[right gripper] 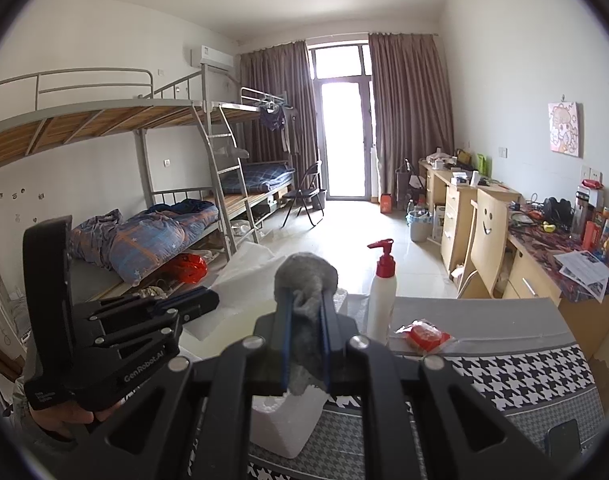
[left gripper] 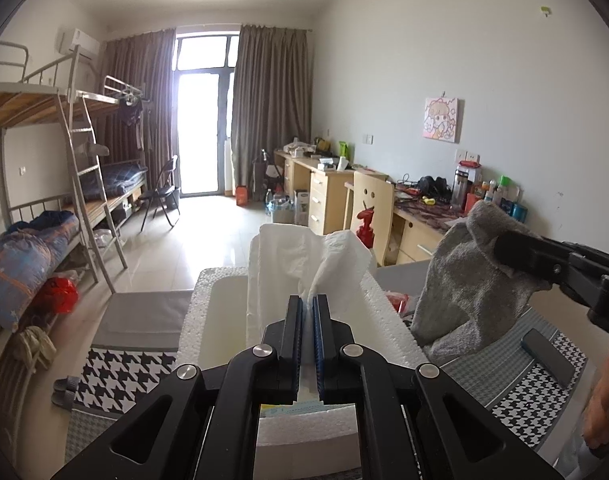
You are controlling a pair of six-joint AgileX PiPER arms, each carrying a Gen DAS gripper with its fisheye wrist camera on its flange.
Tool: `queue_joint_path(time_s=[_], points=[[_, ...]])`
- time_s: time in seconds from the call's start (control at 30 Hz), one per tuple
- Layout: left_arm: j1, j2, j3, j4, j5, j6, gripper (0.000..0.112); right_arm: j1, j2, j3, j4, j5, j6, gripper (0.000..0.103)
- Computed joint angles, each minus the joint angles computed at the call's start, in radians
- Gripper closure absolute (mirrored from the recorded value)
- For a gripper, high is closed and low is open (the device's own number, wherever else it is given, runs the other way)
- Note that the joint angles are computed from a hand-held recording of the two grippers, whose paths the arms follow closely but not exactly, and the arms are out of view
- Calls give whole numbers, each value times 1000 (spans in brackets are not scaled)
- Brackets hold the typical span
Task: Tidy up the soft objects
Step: 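Open the left tool to drop the white tissue into the foam box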
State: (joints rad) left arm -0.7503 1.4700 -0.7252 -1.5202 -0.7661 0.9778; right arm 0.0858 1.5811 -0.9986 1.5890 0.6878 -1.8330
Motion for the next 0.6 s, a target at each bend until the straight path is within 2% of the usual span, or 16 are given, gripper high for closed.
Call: queue_joint_path(time_s=[0.03, 0.07, 0.1, 0.13, 0.17, 0.23, 0.4, 0.6], points=[[7, 1, 0, -4, 9, 0, 96, 0, 1, 0, 0, -1, 1, 88], [12, 3, 0, -11, 11, -1, 76, 5, -4, 3, 0, -7, 2, 88], [15, 4, 1, -15, 11, -4, 50, 6, -5, 4, 0, -9, 1, 88], [16, 4, 5, -11, 6, -21, 41, 7, -5, 3, -2, -13, 1, 88], [14, 2, 10, -5, -1, -35, 37, 12, -6, 2, -3, -24, 0, 88], [11, -5, 13, -13, -13, -33, 37, 15, -9, 3, 2, -31, -6, 88], [-9, -12, 13, -35, -59, -23, 16, 17, -22, 2, 10, -33, -5, 88], [-15, -39, 37, -45, -80, -32, 13, 21, -36, 3, 23, -29, -13, 88]])
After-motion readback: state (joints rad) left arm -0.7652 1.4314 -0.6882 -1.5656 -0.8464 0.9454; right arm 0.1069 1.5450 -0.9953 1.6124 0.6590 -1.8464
